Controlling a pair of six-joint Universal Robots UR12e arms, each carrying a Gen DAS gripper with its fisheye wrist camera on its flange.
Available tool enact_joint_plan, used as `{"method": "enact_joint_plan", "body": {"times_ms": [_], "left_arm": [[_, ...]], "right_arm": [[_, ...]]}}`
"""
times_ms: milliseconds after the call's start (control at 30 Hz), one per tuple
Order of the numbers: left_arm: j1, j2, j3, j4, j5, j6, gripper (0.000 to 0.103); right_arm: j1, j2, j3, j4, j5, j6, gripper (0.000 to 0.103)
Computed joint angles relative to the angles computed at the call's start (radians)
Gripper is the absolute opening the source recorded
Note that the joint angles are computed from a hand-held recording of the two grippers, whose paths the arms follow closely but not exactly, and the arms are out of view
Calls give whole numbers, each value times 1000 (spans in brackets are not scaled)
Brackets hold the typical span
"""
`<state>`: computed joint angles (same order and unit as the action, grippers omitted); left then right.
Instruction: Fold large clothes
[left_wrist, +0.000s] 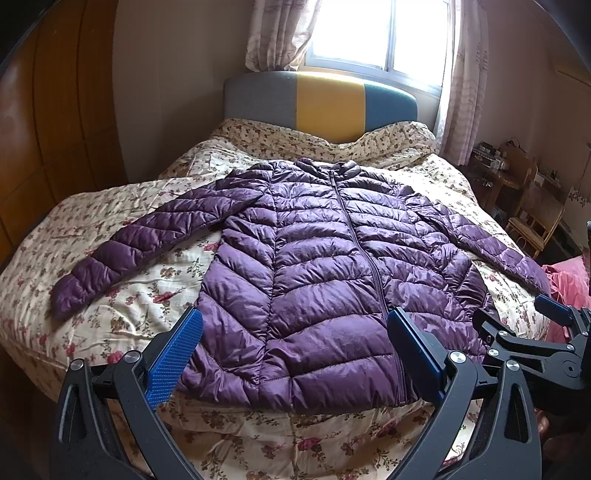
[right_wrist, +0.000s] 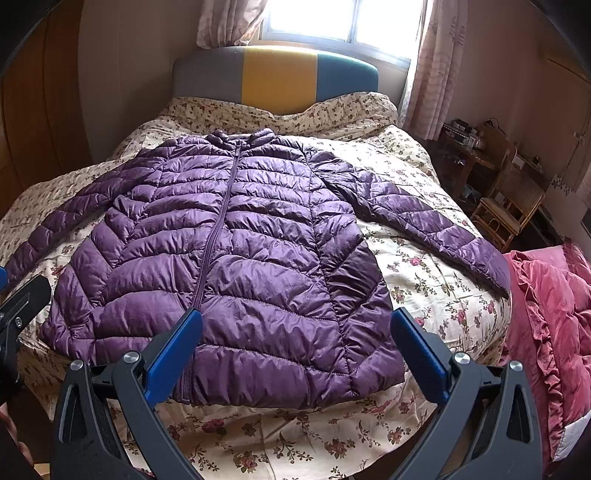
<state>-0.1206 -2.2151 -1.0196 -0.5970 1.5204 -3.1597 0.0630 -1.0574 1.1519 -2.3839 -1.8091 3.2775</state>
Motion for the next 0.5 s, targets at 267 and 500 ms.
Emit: {"method": "enact_joint_plan", "body": {"times_ms": [267,500], "left_arm": [[3,0,-1,0,-2,-6,99],[4,-1,0,-1,-2,-7,99]], "right_arm": [[3,7,-6,-1,-5,-12,101],[3,9,-4,-4,-7,-12,101]]}}
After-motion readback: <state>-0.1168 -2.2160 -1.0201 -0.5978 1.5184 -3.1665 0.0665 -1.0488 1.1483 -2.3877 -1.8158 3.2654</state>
